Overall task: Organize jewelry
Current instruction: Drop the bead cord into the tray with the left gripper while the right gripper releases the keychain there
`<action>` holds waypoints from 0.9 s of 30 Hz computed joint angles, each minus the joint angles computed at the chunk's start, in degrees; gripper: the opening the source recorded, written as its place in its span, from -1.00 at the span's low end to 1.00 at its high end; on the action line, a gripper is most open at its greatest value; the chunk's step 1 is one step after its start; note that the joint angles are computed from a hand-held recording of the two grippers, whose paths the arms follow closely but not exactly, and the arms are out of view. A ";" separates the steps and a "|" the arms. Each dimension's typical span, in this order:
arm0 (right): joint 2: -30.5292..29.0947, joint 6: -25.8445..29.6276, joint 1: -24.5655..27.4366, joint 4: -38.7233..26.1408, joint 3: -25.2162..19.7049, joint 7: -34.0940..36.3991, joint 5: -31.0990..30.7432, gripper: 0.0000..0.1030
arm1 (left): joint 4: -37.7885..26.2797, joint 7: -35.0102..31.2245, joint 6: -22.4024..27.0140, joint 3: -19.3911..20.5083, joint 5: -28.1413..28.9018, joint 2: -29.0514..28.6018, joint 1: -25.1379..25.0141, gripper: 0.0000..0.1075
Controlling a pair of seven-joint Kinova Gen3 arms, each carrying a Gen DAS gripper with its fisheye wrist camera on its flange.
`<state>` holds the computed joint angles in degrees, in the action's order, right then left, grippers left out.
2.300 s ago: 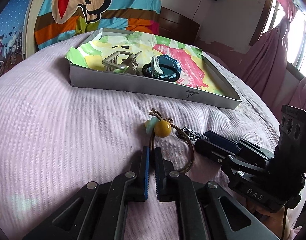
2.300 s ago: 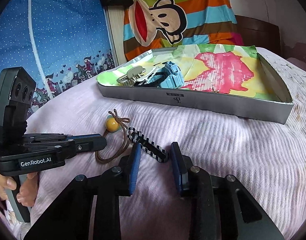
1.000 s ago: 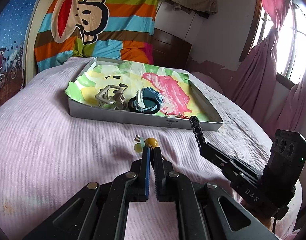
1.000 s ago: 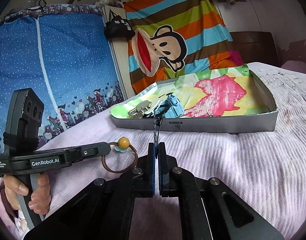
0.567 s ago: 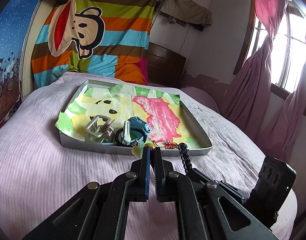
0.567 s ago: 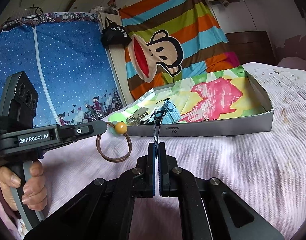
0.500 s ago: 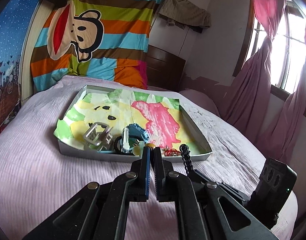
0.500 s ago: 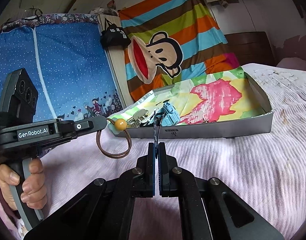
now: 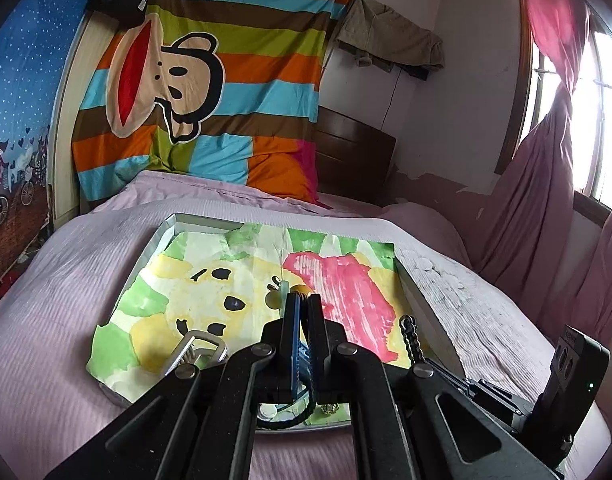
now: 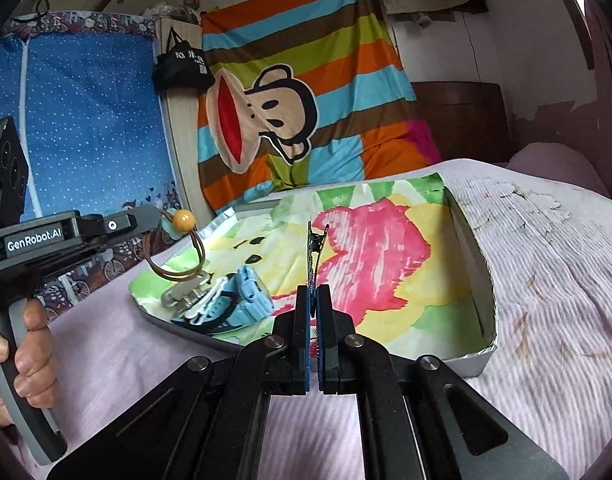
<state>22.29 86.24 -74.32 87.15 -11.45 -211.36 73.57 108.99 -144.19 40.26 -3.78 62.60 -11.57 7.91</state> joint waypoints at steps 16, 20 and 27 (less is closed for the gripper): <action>-2.70 -11.33 7.64 0.55 -0.10 3.10 -9.46 -0.94 | -0.69 13.05 -3.15 3.02 -13.34 2.02 0.83 -0.91; -2.42 -11.13 7.40 0.19 0.34 3.83 -9.80 -0.94 | -0.76 14.04 -3.03 2.92 -14.56 2.33 1.26 -0.91; -1.79 -10.09 6.59 -0.70 0.86 4.97 -9.80 -0.93 | -0.80 15.65 -3.28 2.93 -16.20 2.34 1.50 -0.79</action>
<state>20.50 76.15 -67.73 86.45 -10.59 -206.39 63.77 108.19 -128.54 36.98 -0.85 46.40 -9.23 9.41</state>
